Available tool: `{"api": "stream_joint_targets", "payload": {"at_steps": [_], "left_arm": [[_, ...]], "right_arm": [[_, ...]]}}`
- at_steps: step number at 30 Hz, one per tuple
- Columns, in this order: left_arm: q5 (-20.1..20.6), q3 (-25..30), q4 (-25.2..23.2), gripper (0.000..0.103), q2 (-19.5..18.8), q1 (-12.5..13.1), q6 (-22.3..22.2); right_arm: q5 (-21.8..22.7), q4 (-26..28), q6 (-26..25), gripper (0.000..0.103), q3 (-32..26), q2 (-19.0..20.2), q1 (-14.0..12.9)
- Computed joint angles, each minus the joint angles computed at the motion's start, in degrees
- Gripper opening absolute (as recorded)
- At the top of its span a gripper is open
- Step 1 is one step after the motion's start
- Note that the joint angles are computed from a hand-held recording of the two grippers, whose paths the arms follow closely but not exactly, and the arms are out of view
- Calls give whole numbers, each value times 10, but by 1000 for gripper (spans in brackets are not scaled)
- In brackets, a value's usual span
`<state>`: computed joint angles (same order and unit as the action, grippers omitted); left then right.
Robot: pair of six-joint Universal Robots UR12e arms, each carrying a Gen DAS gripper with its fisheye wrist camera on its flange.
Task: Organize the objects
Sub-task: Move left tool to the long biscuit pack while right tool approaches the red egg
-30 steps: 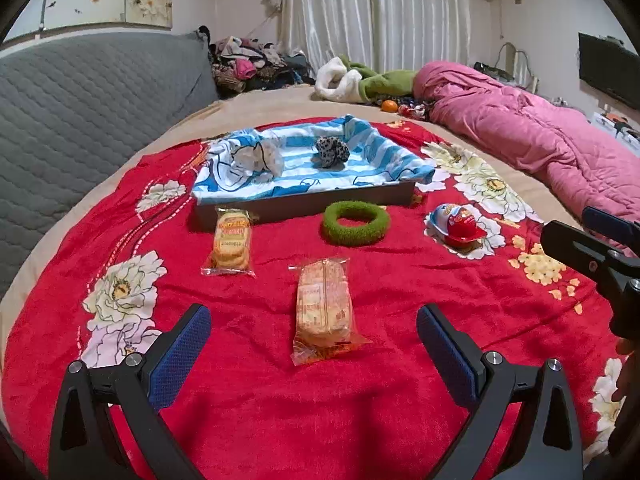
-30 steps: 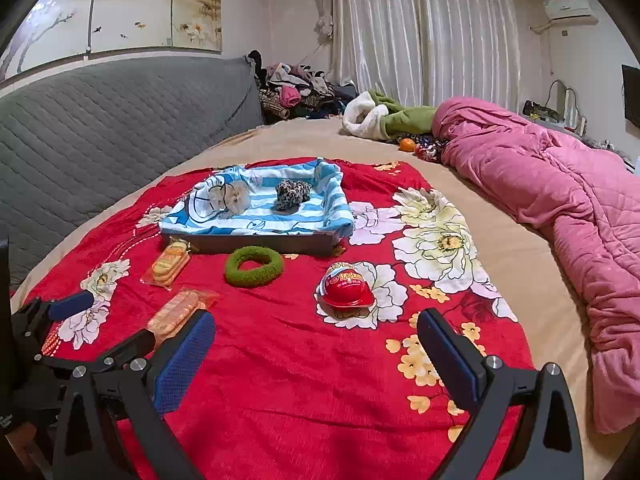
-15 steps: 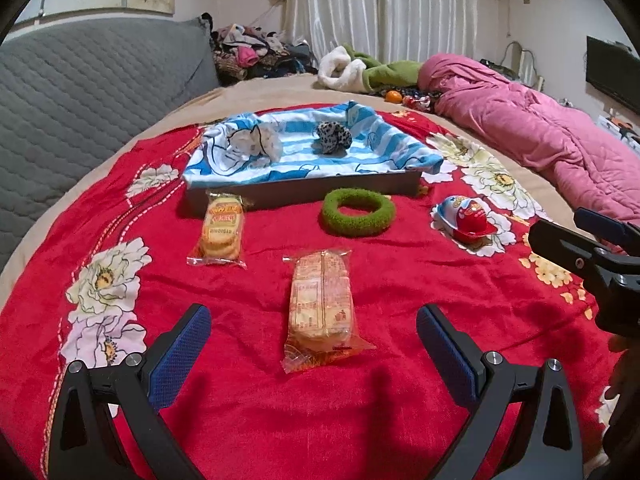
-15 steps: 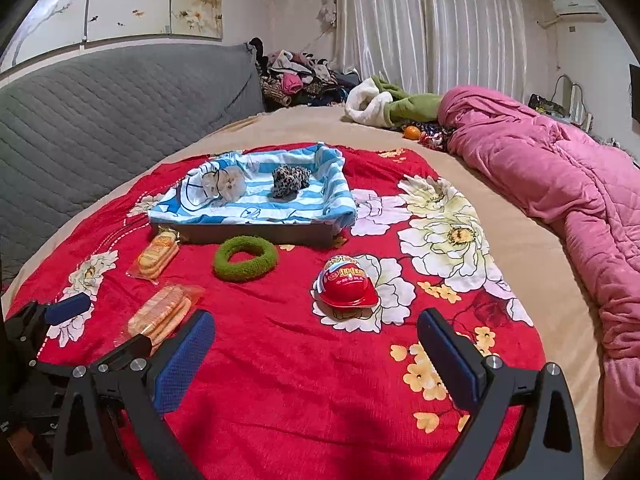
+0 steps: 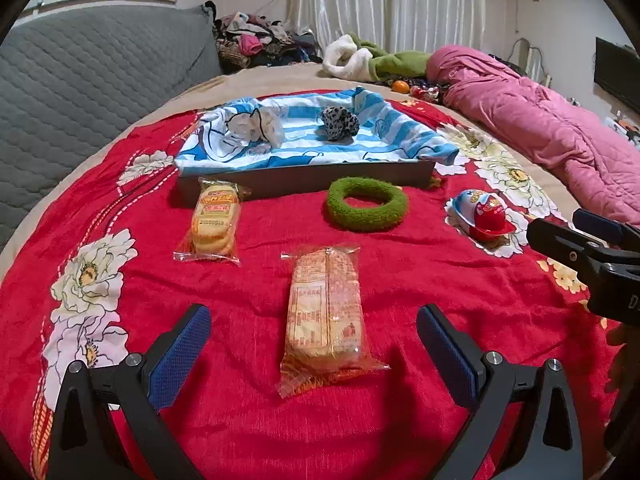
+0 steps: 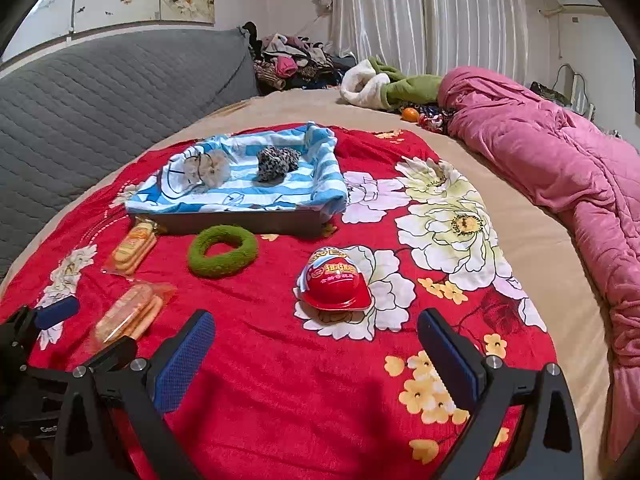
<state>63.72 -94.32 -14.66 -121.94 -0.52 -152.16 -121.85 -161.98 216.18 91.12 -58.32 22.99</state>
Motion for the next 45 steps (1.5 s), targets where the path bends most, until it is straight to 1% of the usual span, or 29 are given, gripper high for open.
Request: {"api": "stream_joint_targets", "payload": {"at_steps": [2,10,15,18,20,27,38,45], "left_arm": [[4,5,-6,102,-3,-1,-4],[12,17,-21,102,-13,-5,-7],[14,27,-44,102,-17,-6,-6],[23,34,-52,102,-21,-9,-9],[22,38,-63,102,-23,-9,-8],[21,47,-78,102,-28,-9,-12],[19,66,-96,102,-39,-11,-26],[22,72,-105,100,-42,-13,-21]], "right_arm": [[3,8,0,102,-3,2,-3],[23,10,-1,102,-5,7,-15],[35,19,-4,102,-12,13,-24],[41,23,-5,102,-15,16,-29],[44,27,-2,102,-16,18,-32],[63,41,-3,102,-25,25,-42],[72,60,-2,102,-36,34,-48],[73,62,4,102,-38,37,-51]]}}
